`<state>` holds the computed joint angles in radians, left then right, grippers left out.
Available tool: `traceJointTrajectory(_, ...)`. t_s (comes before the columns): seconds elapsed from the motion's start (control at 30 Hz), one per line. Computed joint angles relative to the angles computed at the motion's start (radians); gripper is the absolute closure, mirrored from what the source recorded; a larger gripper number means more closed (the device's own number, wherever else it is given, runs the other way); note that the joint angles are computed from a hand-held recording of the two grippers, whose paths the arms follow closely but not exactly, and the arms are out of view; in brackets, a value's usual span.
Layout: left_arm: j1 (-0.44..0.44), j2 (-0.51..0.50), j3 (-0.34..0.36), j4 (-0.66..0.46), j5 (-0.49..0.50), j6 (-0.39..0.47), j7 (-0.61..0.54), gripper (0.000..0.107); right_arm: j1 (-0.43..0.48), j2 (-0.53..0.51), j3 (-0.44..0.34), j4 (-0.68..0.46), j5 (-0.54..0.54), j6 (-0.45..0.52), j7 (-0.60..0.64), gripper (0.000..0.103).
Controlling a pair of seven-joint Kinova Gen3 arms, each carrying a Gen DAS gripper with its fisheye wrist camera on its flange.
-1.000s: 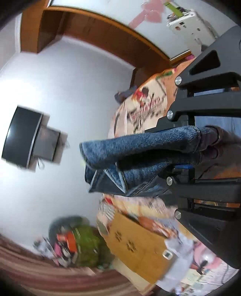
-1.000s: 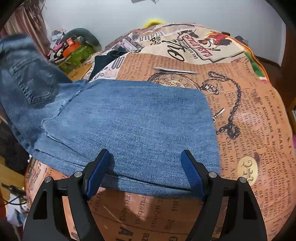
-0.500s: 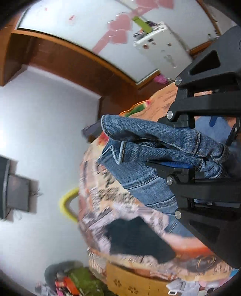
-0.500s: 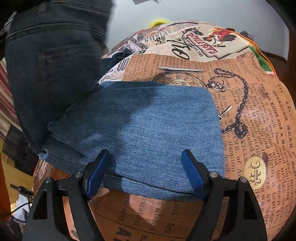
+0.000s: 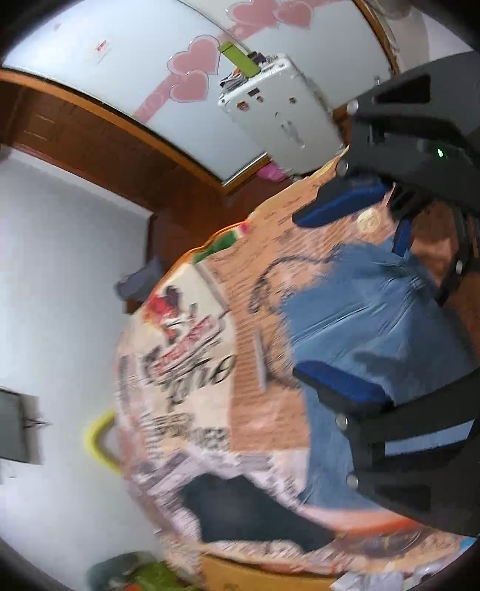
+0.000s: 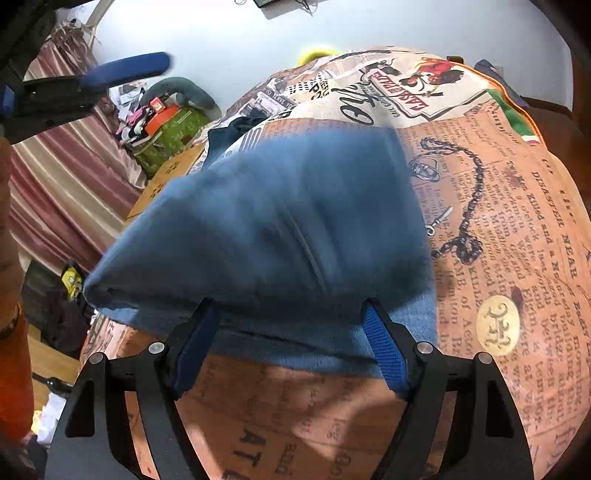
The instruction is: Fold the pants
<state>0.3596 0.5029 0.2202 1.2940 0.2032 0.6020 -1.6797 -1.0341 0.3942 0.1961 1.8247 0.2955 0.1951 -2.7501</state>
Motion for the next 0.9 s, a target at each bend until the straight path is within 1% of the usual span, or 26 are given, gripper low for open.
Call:
traceJointTrajectory(0.03, -0.004, -0.018, 0.001, 0.026, -0.018, -0.034, -0.005, 0.019, 0.005, -0.005, -0.005, 0.010, 0.006, -0.014, -0.006, 0.027)
traceJointTrajectory(0.07, 0.007, -0.034, -0.017, 0.048, -0.048, -0.067, 0.005, 0.012, -0.009, -0.011, 0.008, 0.021, 0.025, -0.022, -0.028, 0.027)
traceJointTrajectory(0.1, 0.035, -0.048, -0.054, 0.069, -0.088, -0.100, 0.031, 0.009, -0.033, -0.014, 0.034, 0.027, 0.027, -0.021, -0.035, 0.027)
traceJointTrajectory(0.17, 0.095, -0.061, -0.147, 0.093, -0.170, -0.146, 0.073, 0.006, -0.051, -0.022, 0.051, 0.035, 0.009, -0.017, -0.026, 0.027)
traceJointTrajectory(0.27, 0.173, -0.027, -0.281, 0.061, -0.292, -0.125, 0.147, 0.006, -0.062, -0.029, 0.060, 0.041, 0.017, -0.011, -0.046, 0.027)
traceJointTrajectory(0.3, 0.179, -0.006, -0.304, 0.041, -0.332, -0.105, 0.170, 0.006, -0.060, -0.030, 0.057, 0.045, 0.020, -0.011, -0.050, 0.027)
traceJointTrajectory(0.33, 0.171, 0.017, -0.309, 0.017, -0.364, -0.083, 0.187, 0.006, -0.059, -0.029, 0.051, 0.038, 0.022, -0.004, -0.053, 0.027)
traceJointTrajectory(0.37, 0.151, 0.040, -0.295, -0.005, -0.400, -0.060, 0.205, 0.006, -0.069, -0.029, 0.060, 0.041, 0.029, -0.003, -0.062, 0.027)
traceJointTrajectory(0.4, 0.128, 0.071, -0.281, -0.043, -0.424, -0.021, 0.210, 0.006, -0.097, -0.027, 0.085, 0.041, 0.044, 0.002, -0.087, 0.027)
traceJointTrajectory(0.43, 0.108, 0.104, -0.271, -0.085, -0.432, 0.020, 0.205, 0.006, -0.110, -0.024, 0.097, 0.042, 0.055, 0.005, -0.107, 0.027)
traceJointTrajectory(0.47, 0.102, 0.139, -0.280, -0.131, -0.423, 0.061, 0.192, 0.006, -0.104, -0.022, 0.091, 0.044, 0.056, 0.007, -0.121, 0.027)
traceJointTrajectory(0.57, 0.060, 0.254, -0.251, -0.269, -0.448, 0.171, 0.178, 0.006, -0.027, -0.016, 0.006, 0.039, 0.025, 0.010, -0.105, 0.027)
traceJointTrajectory(0.6, 0.053, 0.299, -0.249, -0.316, -0.464, 0.200, 0.163, 0.006, -0.021, -0.015, -0.005, 0.034, 0.021, 0.022, -0.104, 0.027)
traceJointTrajectory(0.67, 0.057, 0.377, -0.258, -0.408, -0.499, 0.276, 0.154, 0.006, -0.037, -0.007, 0.004, 0.017, 0.042, 0.049, -0.114, 0.027)
traceJointTrajectory(0.7, 0.058, 0.416, -0.263, -0.455, -0.506, 0.315, 0.144, 0.006, -0.024, -0.004, -0.013, 0.006, 0.046, 0.061, -0.109, 0.025)
traceJointTrajectory(0.73, 0.059, 0.455, -0.271, -0.501, -0.497, 0.356, 0.122, 0.005, -0.011, 0.000, -0.027, -0.003, 0.050, 0.070, -0.105, 0.025)
traceJointTrajectory(0.77, 0.047, 0.479, -0.262, -0.537, -0.484, 0.396, 0.095, 0.004, 0.011, 0.006, -0.049, -0.018, 0.050, 0.083, -0.093, 0.025)
traceJointTrajectory(0.8, 0.026, 0.494, -0.242, -0.554, -0.466, 0.421, 0.071, 0.004, 0.026, 0.009, -0.065, -0.026, 0.052, 0.090, -0.085, 0.025)
traceJointTrajectory(0.83, 0.017, 0.492, -0.240, -0.552, -0.447, 0.429, 0.059, 0.004, 0.043, 0.011, -0.081, -0.032, 0.050, 0.095, -0.077, 0.025)
traceJointTrajectory(0.9, 0.006, 0.463, -0.242, -0.494, -0.431, 0.408, 0.044, 0.004, 0.061, 0.018, -0.099, -0.054, 0.050, 0.112, -0.066, 0.025)
